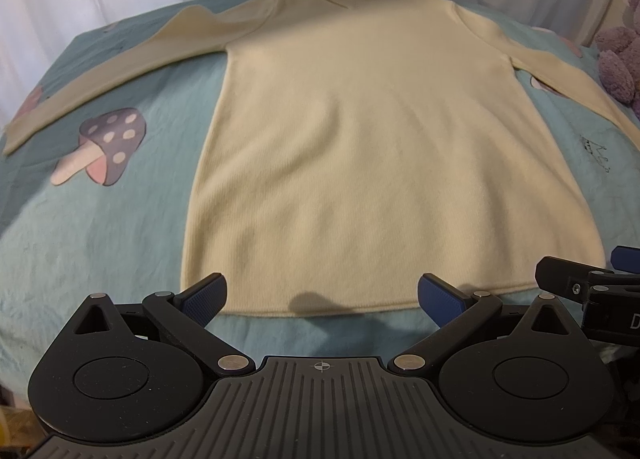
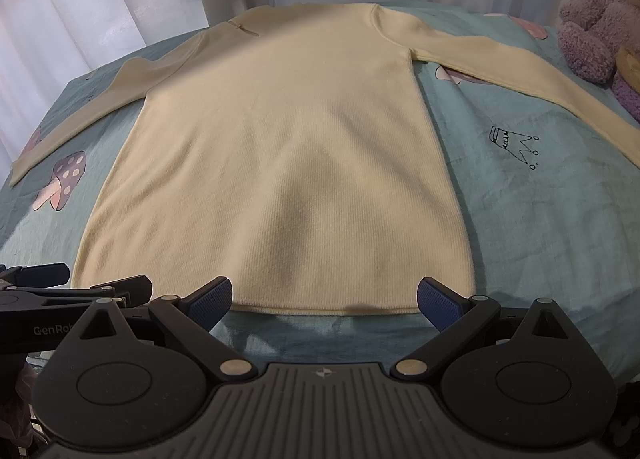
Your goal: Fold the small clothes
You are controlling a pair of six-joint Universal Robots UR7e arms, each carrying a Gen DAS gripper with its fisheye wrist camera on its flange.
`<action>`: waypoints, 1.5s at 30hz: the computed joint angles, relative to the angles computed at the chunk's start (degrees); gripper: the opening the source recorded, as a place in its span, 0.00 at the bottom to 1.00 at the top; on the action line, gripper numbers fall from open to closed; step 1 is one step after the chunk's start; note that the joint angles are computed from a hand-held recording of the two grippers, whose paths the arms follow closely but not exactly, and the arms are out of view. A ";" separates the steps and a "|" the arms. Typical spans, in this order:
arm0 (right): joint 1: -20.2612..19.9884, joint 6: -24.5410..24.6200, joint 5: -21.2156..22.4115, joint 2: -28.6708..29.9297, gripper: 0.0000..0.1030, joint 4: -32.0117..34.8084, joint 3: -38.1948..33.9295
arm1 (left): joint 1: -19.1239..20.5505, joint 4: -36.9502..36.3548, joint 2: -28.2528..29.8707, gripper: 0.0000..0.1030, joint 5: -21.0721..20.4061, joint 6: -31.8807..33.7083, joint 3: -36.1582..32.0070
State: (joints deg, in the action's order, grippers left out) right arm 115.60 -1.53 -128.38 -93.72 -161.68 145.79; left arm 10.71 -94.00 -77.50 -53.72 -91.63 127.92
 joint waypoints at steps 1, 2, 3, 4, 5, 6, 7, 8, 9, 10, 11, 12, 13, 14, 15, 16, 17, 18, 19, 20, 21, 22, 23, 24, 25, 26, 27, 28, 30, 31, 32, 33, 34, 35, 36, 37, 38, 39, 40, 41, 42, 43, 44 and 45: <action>0.00 0.00 0.00 0.00 0.96 0.00 0.00 | 0.00 -0.02 0.00 1.00 -0.03 0.03 -0.03; 0.03 0.07 -0.05 0.05 0.96 -0.03 0.01 | 0.10 0.01 -0.03 1.00 0.01 0.17 -0.13; 0.01 0.09 -0.04 0.07 0.96 -0.05 0.00 | 0.15 0.03 -0.03 1.00 0.02 0.20 -0.16; -0.02 0.03 -0.04 0.06 0.96 -0.07 0.00 | 0.15 0.03 -0.03 1.00 0.02 0.20 -0.16; -0.02 0.03 -0.04 0.06 0.96 -0.07 0.00 | 0.20 -0.06 -0.07 1.00 -0.04 0.28 -0.15; -0.05 -0.01 0.00 0.05 0.96 -0.17 0.02 | 0.24 -0.09 -0.08 1.00 -0.08 0.32 -0.16; -0.11 -0.05 0.04 0.05 0.96 -0.19 0.02 | 0.28 -0.14 -0.07 1.00 -0.13 0.37 -0.18; -0.13 -0.03 0.01 0.05 0.96 -0.18 0.01 | 0.37 -0.21 -0.09 1.00 -0.16 0.46 -0.21; -0.13 -0.03 0.01 0.05 0.96 -0.18 0.01 | 0.51 -0.31 -0.09 1.00 -0.15 0.61 -0.24; -0.13 0.06 0.01 0.04 0.96 -0.15 -0.02 | 0.53 -0.35 -0.10 1.00 -0.18 0.64 -0.24; -0.10 0.10 -0.02 0.04 0.96 -0.14 -0.01 | 0.61 -0.42 -0.11 1.00 -0.17 0.73 -0.24; -0.09 0.11 -0.04 0.07 0.96 -0.15 -0.03 | 0.68 -0.46 -0.13 1.00 -0.17 0.81 -0.27; -0.09 0.11 -0.04 0.07 0.96 -0.15 -0.03 | 0.69 -0.49 -0.16 1.00 -0.17 0.80 -0.26; -0.13 0.08 0.02 0.06 0.96 -0.09 -0.05 | 0.72 -0.47 -0.18 1.00 -0.16 0.78 -0.28; -0.13 0.08 0.02 0.06 0.96 -0.09 -0.05 | 0.73 -0.44 -0.18 1.00 -0.15 0.77 -0.30; -0.14 0.15 0.01 0.03 0.96 0.04 -0.08 | 0.73 -0.44 -0.18 1.00 -0.15 0.77 -0.30; -0.14 0.19 0.02 0.00 0.96 0.17 -0.15 | 0.69 -0.42 -0.18 1.00 -0.12 0.71 -0.25; -0.14 0.21 0.02 -0.03 0.96 0.25 -0.18 | 0.68 -0.46 -0.17 1.00 -0.11 0.69 -0.23; -0.14 0.18 0.01 0.00 0.96 0.23 -0.18 | 0.70 -0.50 -0.18 1.00 -0.11 0.72 -0.22; -0.15 0.18 0.01 0.01 0.96 0.18 -0.16 | 0.69 -0.46 -0.18 1.00 -0.15 0.73 -0.23; -0.15 0.17 0.03 -0.02 0.96 0.22 -0.17 | 0.69 -0.46 -0.18 1.00 -0.15 0.73 -0.23; -0.16 0.15 0.03 0.01 0.96 0.16 -0.16 | 0.69 -0.46 -0.18 1.00 -0.15 0.73 -0.23; -0.15 0.17 0.01 -0.01 0.96 0.21 -0.16 | 0.71 -0.46 -0.18 1.00 -0.17 0.76 -0.23; -0.14 0.18 0.00 0.02 0.96 0.14 -0.15 | 0.70 -0.48 -0.19 1.00 -0.18 0.77 -0.21; -0.14 0.18 0.00 0.02 0.96 0.14 -0.15 | 0.71 -0.49 -0.21 1.00 -0.21 0.78 -0.22; -0.19 0.20 0.07 0.00 0.96 0.27 -0.17 | 0.77 -0.52 -0.24 1.00 -0.22 0.82 -0.19; -0.20 0.29 0.09 -0.04 0.96 0.45 -0.21 | 0.84 -0.57 -0.20 1.00 -0.22 0.89 -0.22; -0.28 0.29 0.09 0.02 0.96 0.53 -0.27 | 0.87 -0.62 -0.20 1.00 -0.25 0.94 -0.22; -0.30 0.31 0.09 0.06 0.96 0.56 -0.31 | 1.06 -0.70 -0.20 1.00 -0.30 1.12 -0.25; -0.31 0.28 0.07 0.08 0.96 0.51 -0.31 | 1.10 -0.73 -0.19 1.00 -0.32 1.16 -0.26; -0.33 0.25 0.08 0.06 0.96 0.50 -0.30 | 1.17 -0.76 -0.23 1.00 -0.31 1.24 -0.25; -0.37 0.24 0.12 0.05 0.96 0.53 -0.30 | 1.17 -0.75 -0.22 1.00 -0.30 1.21 -0.24; -0.36 0.31 0.10 0.07 0.96 0.61 -0.32 | 1.20 -0.75 -0.20 1.00 -0.31 1.22 -0.26; -0.37 0.36 0.11 0.02 0.96 0.73 -0.34 | 1.18 -0.83 -0.20 1.00 -0.32 1.21 -0.20; -0.41 0.35 0.11 0.07 0.96 0.77 -0.40 | 1.22 -0.85 -0.21 1.00 -0.32 1.22 -0.19; -0.41 0.36 0.09 0.12 0.96 0.75 -0.44 | 1.27 -0.87 -0.22 1.00 -0.31 1.25 -0.16; -0.44 0.33 0.12 0.12 0.96 0.72 -0.43 | 1.29 -0.97 -0.23 1.00 -0.30 1.30 -0.10; -0.44 0.33 0.12 0.12 0.96 0.72 -0.43 | 1.35 -1.06 -0.23 1.00 -0.31 1.35 -0.06; -0.51 0.29 0.29 0.05 0.96 0.75 -0.42 | 1.39 -1.12 -0.22 1.00 -0.34 1.39 -0.05; -0.58 0.29 0.42 0.10 0.96 0.79 -0.50 | 1.46 -1.20 -0.25 1.00 -0.35 1.44 0.00; -0.64 0.29 0.49 0.08 0.96 0.86 -0.54 | 1.52 -1.23 -0.25 1.00 -0.35 1.44 0.01; -0.68 0.30 0.53 0.08 0.96 0.89 -0.59 | 1.57 -1.27 -0.25 1.00 -0.37 1.44 0.02; -0.73 0.29 0.57 0.11 0.96 0.87 -0.63 | 1.65 -1.33 -0.26 1.00 -0.40 1.46 0.01; -0.78 0.28 0.63 0.07 0.96 0.88 -0.63 | 1.70 -1.39 -0.23 1.00 -0.45 1.48 -0.01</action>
State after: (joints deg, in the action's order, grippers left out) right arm 114.83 -1.26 -127.75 -93.66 -160.80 145.16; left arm 12.41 -95.39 -77.73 -54.16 -90.14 127.91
